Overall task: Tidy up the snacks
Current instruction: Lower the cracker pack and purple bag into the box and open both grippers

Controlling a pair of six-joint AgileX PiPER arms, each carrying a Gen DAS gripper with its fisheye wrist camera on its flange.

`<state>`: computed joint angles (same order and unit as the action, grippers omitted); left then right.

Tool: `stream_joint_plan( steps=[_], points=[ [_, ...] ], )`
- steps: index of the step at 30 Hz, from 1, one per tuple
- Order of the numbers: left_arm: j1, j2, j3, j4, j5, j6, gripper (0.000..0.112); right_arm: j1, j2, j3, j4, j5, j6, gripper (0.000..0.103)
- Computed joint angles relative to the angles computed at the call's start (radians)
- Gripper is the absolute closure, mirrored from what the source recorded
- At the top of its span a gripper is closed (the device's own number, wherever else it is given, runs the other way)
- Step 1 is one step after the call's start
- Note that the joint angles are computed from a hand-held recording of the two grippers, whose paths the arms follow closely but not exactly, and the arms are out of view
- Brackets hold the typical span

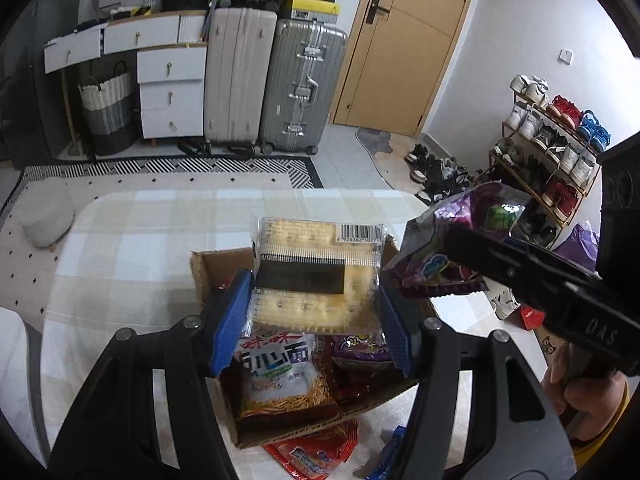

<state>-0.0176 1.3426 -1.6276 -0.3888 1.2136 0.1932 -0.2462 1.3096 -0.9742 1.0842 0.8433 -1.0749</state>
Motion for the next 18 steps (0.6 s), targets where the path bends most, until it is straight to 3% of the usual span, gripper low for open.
stream_joint_plan(
  steps=[7,18],
  points=[
    [-0.027,0.020,0.072,0.003,-0.079,0.010,0.054,0.030,0.036,0.029,-0.020,-0.049,-0.017,0.063],
    [-0.062,0.062,0.112,0.024,-0.131,0.008,0.054,0.048,0.062,0.064,-0.045,-0.090,-0.033,0.063]
  ],
)
